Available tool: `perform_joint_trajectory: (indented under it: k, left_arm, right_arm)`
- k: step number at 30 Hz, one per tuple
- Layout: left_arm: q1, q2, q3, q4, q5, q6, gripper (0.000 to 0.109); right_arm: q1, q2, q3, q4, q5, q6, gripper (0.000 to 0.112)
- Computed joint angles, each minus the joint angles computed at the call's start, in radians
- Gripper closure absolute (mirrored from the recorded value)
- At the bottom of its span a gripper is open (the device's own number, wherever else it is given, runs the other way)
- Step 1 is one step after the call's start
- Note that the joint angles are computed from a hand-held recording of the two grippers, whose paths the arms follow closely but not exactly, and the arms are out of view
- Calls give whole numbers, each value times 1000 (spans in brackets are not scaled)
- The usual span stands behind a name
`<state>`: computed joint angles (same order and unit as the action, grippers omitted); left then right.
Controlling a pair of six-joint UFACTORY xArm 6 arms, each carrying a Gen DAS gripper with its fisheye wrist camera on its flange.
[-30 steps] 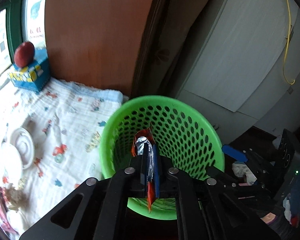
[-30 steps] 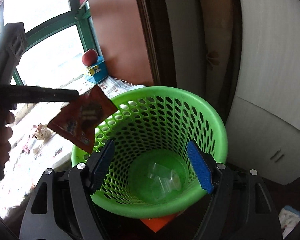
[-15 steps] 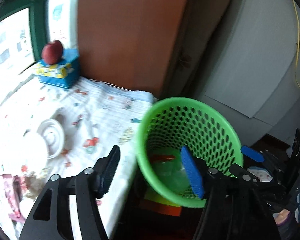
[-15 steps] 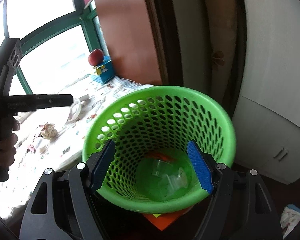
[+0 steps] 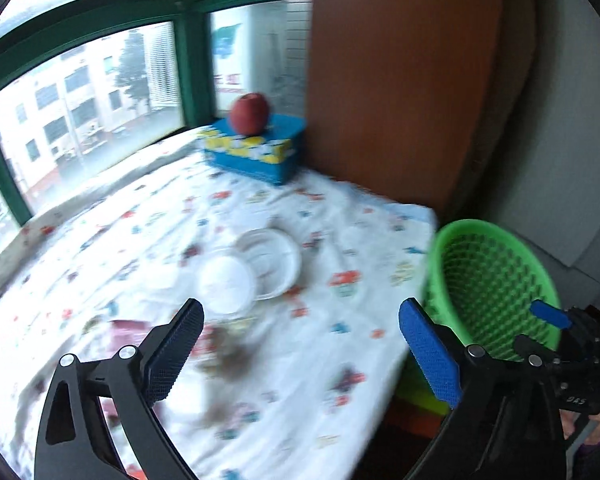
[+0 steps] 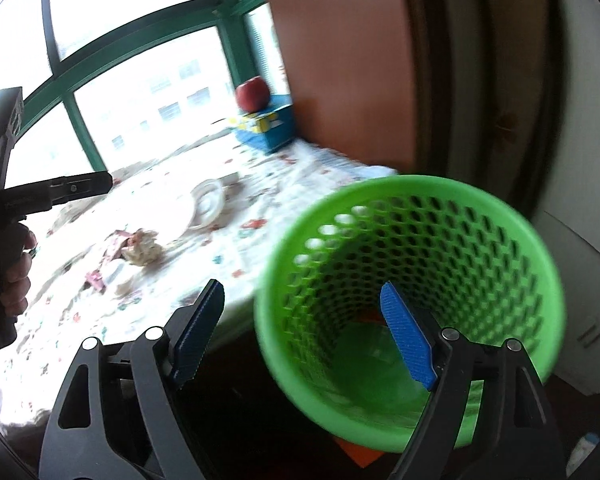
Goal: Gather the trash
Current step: 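Move both grippers back over the bed toward the remaining trash, then grasp pink snack wrapper with left gripper while right gripper grasps crumpled tissue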
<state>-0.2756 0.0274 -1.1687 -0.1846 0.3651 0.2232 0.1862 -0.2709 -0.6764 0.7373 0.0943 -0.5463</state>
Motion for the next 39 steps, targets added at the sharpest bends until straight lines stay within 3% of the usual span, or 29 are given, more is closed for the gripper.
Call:
perform_joint_trajectory:
  k: [9, 18, 24, 27, 30, 39]
  left_arm:
    - [137, -68, 93, 60, -82, 2, 13]
    - [250, -81, 114, 16, -79, 54, 13]
    - [305, -75, 125, 41, -94, 54, 13]
    - [332, -58, 120, 92, -94, 15, 13]
    - [350, -27, 88, 18, -41, 67, 13]
    - [389, 46, 77, -25, -40, 89, 13]
  right_arm:
    - [130, 148, -147, 27, 43, -29, 32]
    - [246, 321, -313, 9, 72, -39, 32]
    - [264, 456, -488, 58, 151, -56, 32]
    - [271, 527, -568, -9, 166, 5, 32]
    - [273, 597, -642, -54, 180, 49, 32]
    - [258, 770, -835, -146, 271, 184, 35]
